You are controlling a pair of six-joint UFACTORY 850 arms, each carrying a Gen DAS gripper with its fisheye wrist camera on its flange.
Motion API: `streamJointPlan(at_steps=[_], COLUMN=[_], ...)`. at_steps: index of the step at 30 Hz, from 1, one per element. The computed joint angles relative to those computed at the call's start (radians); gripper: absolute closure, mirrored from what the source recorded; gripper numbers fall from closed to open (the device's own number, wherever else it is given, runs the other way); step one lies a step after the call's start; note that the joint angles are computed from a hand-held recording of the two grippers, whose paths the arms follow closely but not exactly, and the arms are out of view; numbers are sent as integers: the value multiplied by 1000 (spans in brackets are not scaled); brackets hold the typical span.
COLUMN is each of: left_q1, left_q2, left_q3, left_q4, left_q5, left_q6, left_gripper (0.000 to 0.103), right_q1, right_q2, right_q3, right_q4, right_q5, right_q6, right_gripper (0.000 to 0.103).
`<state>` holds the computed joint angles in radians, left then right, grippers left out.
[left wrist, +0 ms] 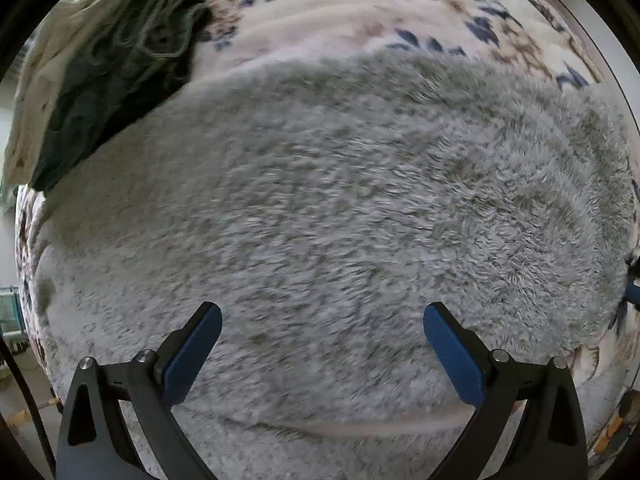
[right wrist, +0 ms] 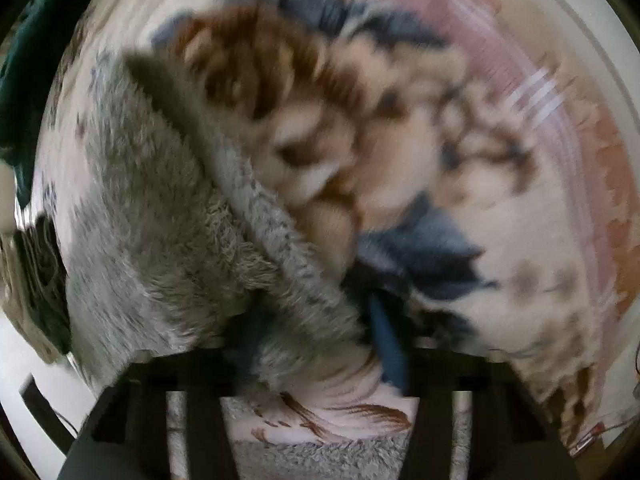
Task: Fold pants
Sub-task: 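Lower both tools toward the grey fleece pants legs on the bed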
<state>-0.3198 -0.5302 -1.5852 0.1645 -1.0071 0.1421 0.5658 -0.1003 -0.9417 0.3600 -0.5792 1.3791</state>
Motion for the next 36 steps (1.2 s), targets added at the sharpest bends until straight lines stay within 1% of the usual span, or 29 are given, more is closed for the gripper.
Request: streamJointPlan(at_steps=[1, 2, 3, 4, 5, 6, 7, 8, 9, 10, 11, 13, 14, 15, 17, 18, 19, 20, 21, 22, 23, 25, 27, 29, 31, 32, 34, 35, 36], left_q1=[0, -3, -3, 0, -3, 4, 6, 8, 11, 14, 15, 7, 0, -3, -12, -13, -13, -11, -6, -6, -3, -1, 7, 9, 12, 11, 10, 6, 3], left_q2=[4, 7, 10, 11, 9, 16, 22, 35, 40, 46, 48, 28, 23, 23, 6, 7, 10, -13, -13, -8, -5, 10, 18, 21, 15, 15, 10, 11, 21], left_q3=[6, 9, 10, 7, 2, 3, 7, 24, 27, 29, 29, 7, 2, -1, -19, -18, -14, -41, -39, -34, -31, -15, -4, -2, -7, -5, -14, -14, -5], left_q4=[-5, -5, -4, -14, -24, -29, -37, -47, -49, -47, -49, -44, -40, -37, -19, -15, -16, -18, -20, -17, -17, -16, -21, -23, -23, -21, -27, -27, -28], left_q5=[0, -1, -9, -23, -30, -37, -38, -29, -27, -29, -30, -25, -18, -12, -2, -2, -8, -16, -18, -22, -23, -26, -25, -32, -39, -38, -46, -46, -42], left_q6=[7, 7, 11, 20, 19, 27, 33, 41, 47, 52, 55, 46, 37, 35, 16, 11, 4, -1, -1, -6, -3, -1, 9, 14, 22, 19, 14, 10, 6], left_gripper=[0, 0, 0, 0, 0, 0, 0, 0, 0, 0, 0, 0, 0, 0, 0, 0, 0, 0, 0, 0, 0, 0, 0, 0, 0, 0, 0, 0, 0], right_q1=[13, 29, 40, 49, 58, 61, 60, 54, 37, 18, 7, -21, -30, -41, -65, -73, -58, -54, -46, -34, -22, -5, 10, 18, 0, -4, -17, -28, -31], right_q2=[7, 12, 25, 37, 55, 70, 93, 116, 146, 160, 166, 174, 163, 145, 92, 56, 12, -20, -64, -99, -100, -53, 4, 5, -28, -52, -72, -58, -45], right_q3=[4, -5, -21, -27, -38, -46, -35, -16, 18, 38, 45, 63, 57, 49, 30, 13, -15, -35, -72, -109, -119, -116, -83, -95, -109, -115, -114, -97, -85], right_q4=[-62, -148, -246, -308, -381, -420, -441, -437, -408, -358, -332, -286, -273, -270, -188, -100, -20, 19, 15, -30, -86, -234, -303, -290, -170, -85, -17, -27, -62], right_q5=[16, 1, -57, -87, -146, -222, -257, -249, -201, -173, -161, -84, -58, -31, 34, 52, 58, 53, 10, -49, -66, -134, -136, -160, -148, -132, -146, -138, -125], right_q6=[73, 176, 280, 350, 436, 496, 538, 544, 511, 455, 424, 314, 272, 243, 127, 32, -53, -104, -113, -80, -6, 204, 341, 311, 130, 28, -53, -30, 35], right_gripper=[87, 91, 93, 94, 102, 103, 102, 102, 102, 102, 98, 72, 44, 33, 33, 33, 34, 47, 89, 89, 89, 90, 90, 89, 80, 72, 71, 64, 53])
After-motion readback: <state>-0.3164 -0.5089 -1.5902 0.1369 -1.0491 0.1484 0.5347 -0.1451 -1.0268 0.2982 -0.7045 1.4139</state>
